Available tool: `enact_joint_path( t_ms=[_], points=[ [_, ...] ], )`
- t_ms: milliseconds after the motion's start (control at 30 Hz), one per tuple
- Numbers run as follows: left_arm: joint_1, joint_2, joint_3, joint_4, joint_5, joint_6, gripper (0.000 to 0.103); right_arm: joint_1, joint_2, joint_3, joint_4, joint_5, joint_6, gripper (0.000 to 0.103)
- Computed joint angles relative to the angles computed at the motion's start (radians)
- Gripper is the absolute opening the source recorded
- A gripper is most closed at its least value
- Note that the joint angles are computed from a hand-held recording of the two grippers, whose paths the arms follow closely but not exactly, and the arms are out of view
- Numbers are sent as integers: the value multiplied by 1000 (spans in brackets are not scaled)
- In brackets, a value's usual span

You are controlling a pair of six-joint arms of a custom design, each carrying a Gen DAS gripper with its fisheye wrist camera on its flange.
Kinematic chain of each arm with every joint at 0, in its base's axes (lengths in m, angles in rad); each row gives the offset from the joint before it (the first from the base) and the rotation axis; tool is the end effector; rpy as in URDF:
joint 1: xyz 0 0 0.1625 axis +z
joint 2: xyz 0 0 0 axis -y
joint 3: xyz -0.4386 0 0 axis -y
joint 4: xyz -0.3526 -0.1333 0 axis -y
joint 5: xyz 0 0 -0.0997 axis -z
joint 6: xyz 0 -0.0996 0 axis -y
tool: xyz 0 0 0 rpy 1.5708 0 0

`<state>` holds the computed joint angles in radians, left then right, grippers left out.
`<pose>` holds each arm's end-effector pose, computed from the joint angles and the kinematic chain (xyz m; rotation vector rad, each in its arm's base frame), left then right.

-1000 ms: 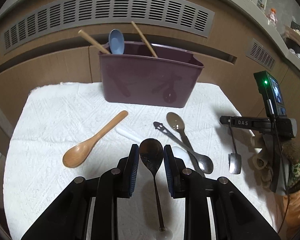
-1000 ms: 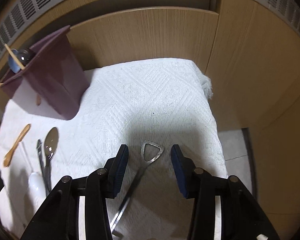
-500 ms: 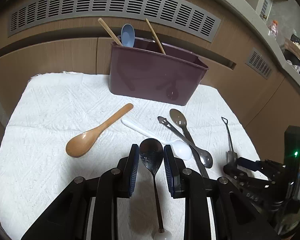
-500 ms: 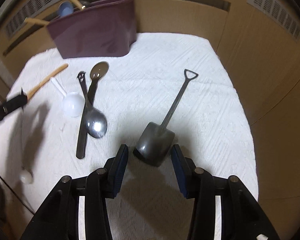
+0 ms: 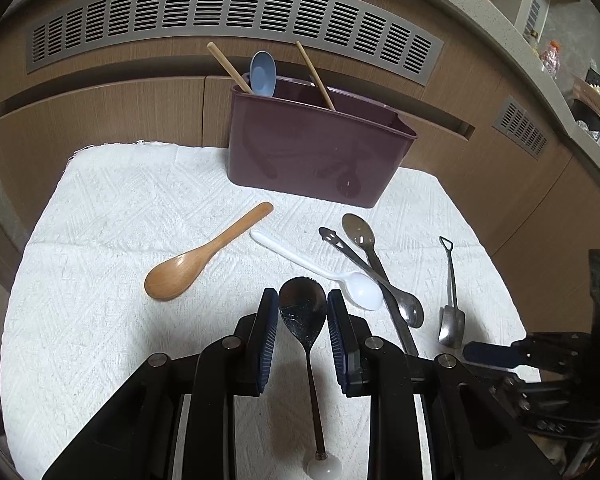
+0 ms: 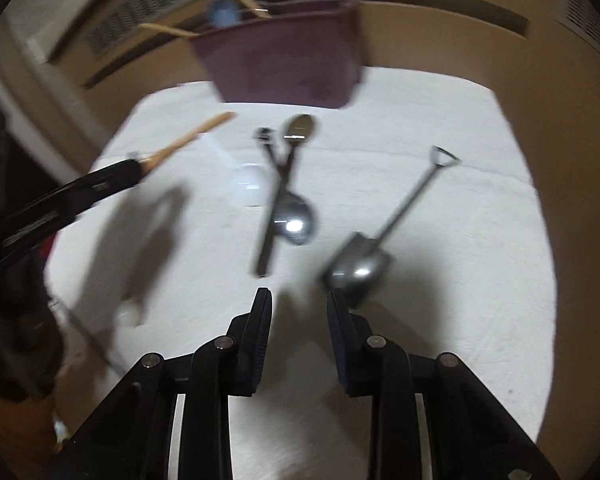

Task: Organize utensils
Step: 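Grasp the grey shovel-shaped spoon by its scoop with the right tool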

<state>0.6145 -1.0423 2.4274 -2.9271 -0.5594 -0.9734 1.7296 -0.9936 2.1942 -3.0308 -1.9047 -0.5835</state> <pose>-0.1885 -0.3995 0.1390 -0.0014 2.3381 -1.0450 0.1765 -0.4654 0.1360 0.9415 -2.5858 0.2531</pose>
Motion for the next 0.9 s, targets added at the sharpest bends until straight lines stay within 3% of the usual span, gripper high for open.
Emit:
enact_joint_path(
  t_ms=[100, 200, 333, 433, 467, 567, 900],
  points=[
    [-8, -16, -1, 46, 2, -20, 26, 9, -22, 12, -6, 32, -81, 27],
    [-13, -26, 2, 71, 3, -34, 26, 21, -5, 4, -95, -45, -224, 28],
    [-6, -25, -7, 90, 0, -41, 26, 13, 67, -13, -235, -215, -495, 41],
    [9, -17, -23, 95, -13, -35, 26, -7, 134, 2, -451, -223, -746, 45],
    [13, -15, -28, 96, -16, -34, 26, -11, 142, 6, -480, -207, -783, 46],
    [24, -14, -42, 117, -23, -38, 26, -7, 139, -29, -400, -153, -766, 46],
    [40, -23, -53, 156, -34, -46, 26, 15, 170, -242, 99, -1, -566, 55]
  ],
)
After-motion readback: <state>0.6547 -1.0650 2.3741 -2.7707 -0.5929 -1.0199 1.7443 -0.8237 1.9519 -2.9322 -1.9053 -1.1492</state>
